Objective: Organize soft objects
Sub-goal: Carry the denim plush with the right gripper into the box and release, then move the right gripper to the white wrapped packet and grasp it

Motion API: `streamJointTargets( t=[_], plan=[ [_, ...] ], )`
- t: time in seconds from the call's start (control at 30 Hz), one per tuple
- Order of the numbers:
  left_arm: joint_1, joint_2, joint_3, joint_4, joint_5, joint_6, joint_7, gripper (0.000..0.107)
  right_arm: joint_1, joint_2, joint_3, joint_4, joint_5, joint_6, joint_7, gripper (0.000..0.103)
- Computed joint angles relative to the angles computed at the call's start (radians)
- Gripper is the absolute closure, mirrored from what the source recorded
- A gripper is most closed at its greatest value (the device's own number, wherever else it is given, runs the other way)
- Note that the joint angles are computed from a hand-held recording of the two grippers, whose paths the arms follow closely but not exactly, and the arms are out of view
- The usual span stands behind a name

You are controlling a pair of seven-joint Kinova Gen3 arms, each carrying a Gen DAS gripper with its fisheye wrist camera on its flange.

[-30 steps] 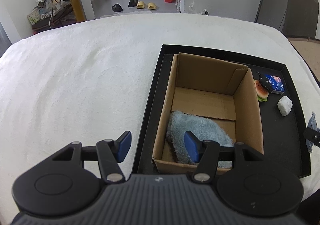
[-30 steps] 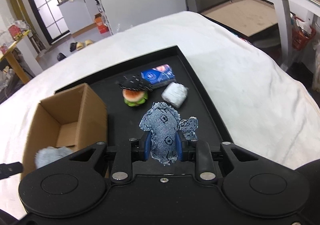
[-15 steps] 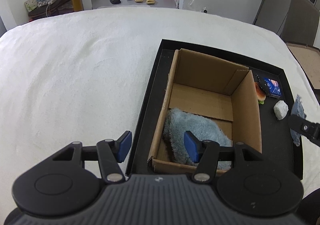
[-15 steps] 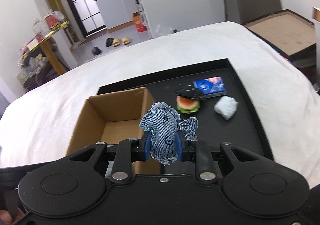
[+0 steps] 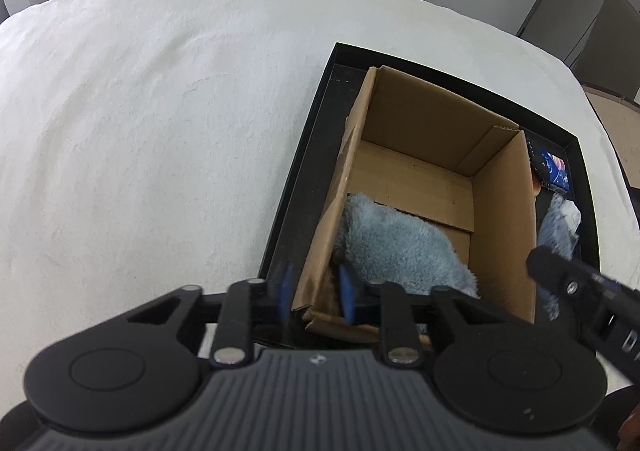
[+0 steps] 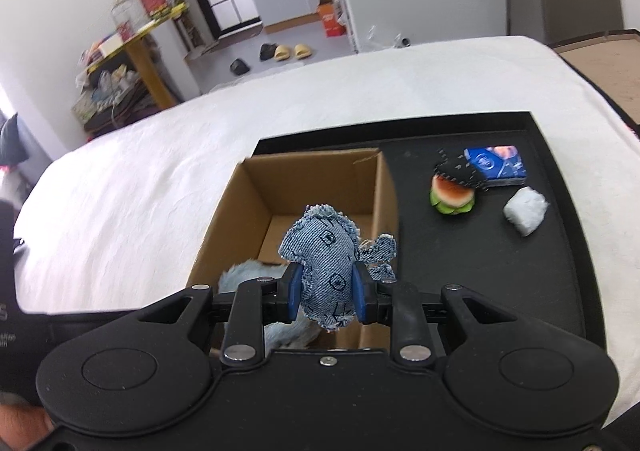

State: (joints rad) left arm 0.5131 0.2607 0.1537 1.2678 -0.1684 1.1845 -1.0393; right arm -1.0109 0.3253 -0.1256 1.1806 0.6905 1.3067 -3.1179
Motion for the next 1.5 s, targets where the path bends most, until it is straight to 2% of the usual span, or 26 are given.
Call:
streamJointTargets(
  t=[0.1,0.3,0.6,0.77,0.8,1.1,1.17,1.23,1.5],
  plan=[
    [-0.009,-0.001,0.002,0.005,0.015,-0.007,-0.011,0.098,0.005,0.014,-0.005,-0.025,-0.024,0.005,0.036,0.076],
    [-0.015,-0.003,0.002,0.006,0.025,-0.011,-0.02,0.098,0.022,0.019,-0.002,-0.038,-0.105,-0.004,0.061,0.071],
    [-0.023,-0.024,0.003,0.027,0.034,-0.033,-0.029,0.098,0.015,0.001,-0.001,-0.026,-0.116,0.015,0.019,0.068],
    [-0.016,-0.034,0.006,0.034,0.019,-0.039,-0.022,0.098,0.019,-0.009,-0.007,-0.014,-0.115,-0.002,0.003,0.052],
    [-0.015,-0.036,0.007,0.037,0.016,-0.043,-0.019,0.098,0.018,-0.012,-0.008,-0.01,-0.112,-0.006,-0.005,0.051],
    [-0.018,-0.058,0.014,0.059,0.01,-0.064,-0.01,0.097,0.013,-0.039,-0.02,0.021,-0.068,0.003,-0.049,0.051],
    [-0.02,-0.062,0.015,0.06,0.011,-0.065,-0.012,0.097,0.015,-0.022,-0.023,0.002,-0.068,0.03,-0.029,0.055],
    [-0.018,-0.068,0.016,0.065,0.006,-0.068,-0.01,0.097,0.028,-0.003,-0.023,-0.013,-0.093,0.044,-0.005,0.06],
    [-0.02,-0.066,0.021,0.058,0.006,-0.062,-0.007,0.097,0.052,0.033,-0.005,-0.024,-0.175,0.052,0.028,0.06]
  ],
)
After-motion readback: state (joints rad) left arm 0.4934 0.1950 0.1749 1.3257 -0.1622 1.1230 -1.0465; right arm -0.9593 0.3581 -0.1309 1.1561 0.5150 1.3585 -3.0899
